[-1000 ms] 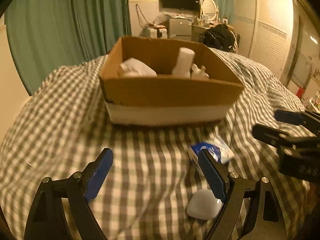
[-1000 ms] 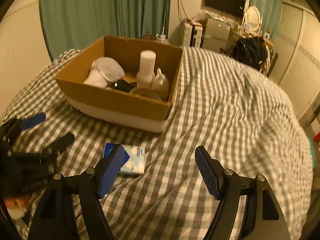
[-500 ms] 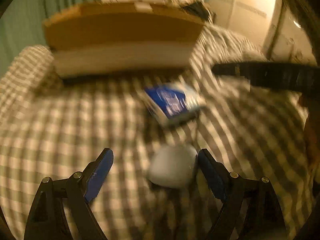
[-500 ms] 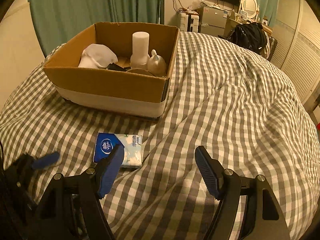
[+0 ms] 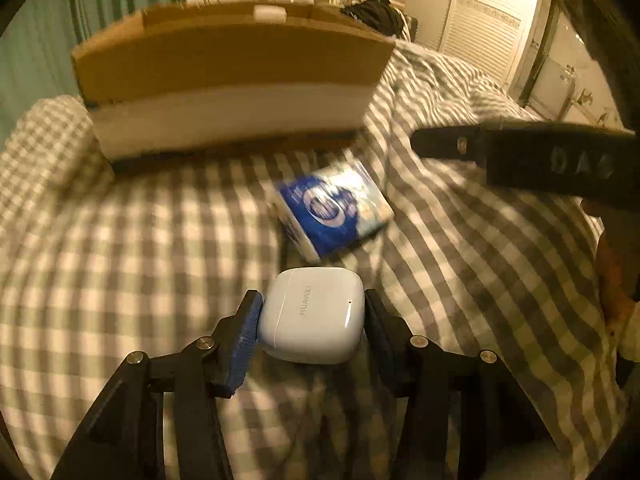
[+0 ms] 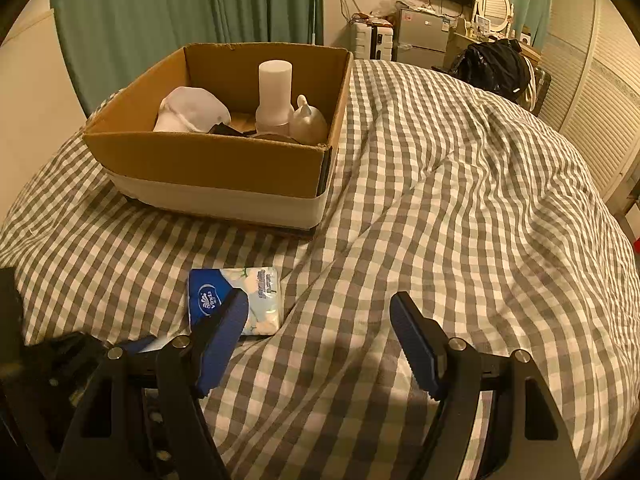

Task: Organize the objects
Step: 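Grasp the white earbud case with the left gripper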

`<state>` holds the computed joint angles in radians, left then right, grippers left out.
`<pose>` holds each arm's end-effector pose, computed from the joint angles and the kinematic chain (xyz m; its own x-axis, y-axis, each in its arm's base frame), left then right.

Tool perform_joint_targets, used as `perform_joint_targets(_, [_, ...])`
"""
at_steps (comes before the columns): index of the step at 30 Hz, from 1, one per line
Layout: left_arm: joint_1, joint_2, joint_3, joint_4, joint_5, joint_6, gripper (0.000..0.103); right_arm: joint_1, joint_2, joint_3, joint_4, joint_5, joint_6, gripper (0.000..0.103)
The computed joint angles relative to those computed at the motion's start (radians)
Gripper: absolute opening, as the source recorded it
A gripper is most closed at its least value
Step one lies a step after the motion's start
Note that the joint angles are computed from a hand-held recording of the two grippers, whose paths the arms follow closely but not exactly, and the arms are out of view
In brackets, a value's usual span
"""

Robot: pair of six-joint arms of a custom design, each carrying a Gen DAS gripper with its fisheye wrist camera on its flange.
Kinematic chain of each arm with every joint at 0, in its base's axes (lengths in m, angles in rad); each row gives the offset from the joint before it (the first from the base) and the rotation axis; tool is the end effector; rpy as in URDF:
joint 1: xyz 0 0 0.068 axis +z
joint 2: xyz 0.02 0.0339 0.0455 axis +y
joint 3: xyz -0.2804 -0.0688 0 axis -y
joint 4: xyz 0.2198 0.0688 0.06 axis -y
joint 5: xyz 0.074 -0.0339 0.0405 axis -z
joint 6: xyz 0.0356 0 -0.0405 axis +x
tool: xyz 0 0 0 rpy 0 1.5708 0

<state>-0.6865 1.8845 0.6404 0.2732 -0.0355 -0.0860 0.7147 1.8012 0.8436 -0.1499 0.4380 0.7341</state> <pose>0.2296 -0.1865 0.1009 -0.6891 0.4537 -0.5650 0.5608 0.8277 -0.0193 0.2418 0.1898 0.1462 -0.8033 0.1061 -0.5860 0.1183 0.9928 0.0177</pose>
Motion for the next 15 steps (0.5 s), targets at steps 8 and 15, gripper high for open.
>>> perform_joint_targets(8, [0.083,-0.089,-0.016,0.046,-0.082,0.045,0.052,-0.019,0.030,0.008,0.047,-0.090,-0.022,0.078])
perform_joint_targets(15, [0.186,-0.096,0.013,0.053,-0.099,0.091,0.052,-0.029,0.123,0.091,0.027,-0.169,-0.062,0.088])
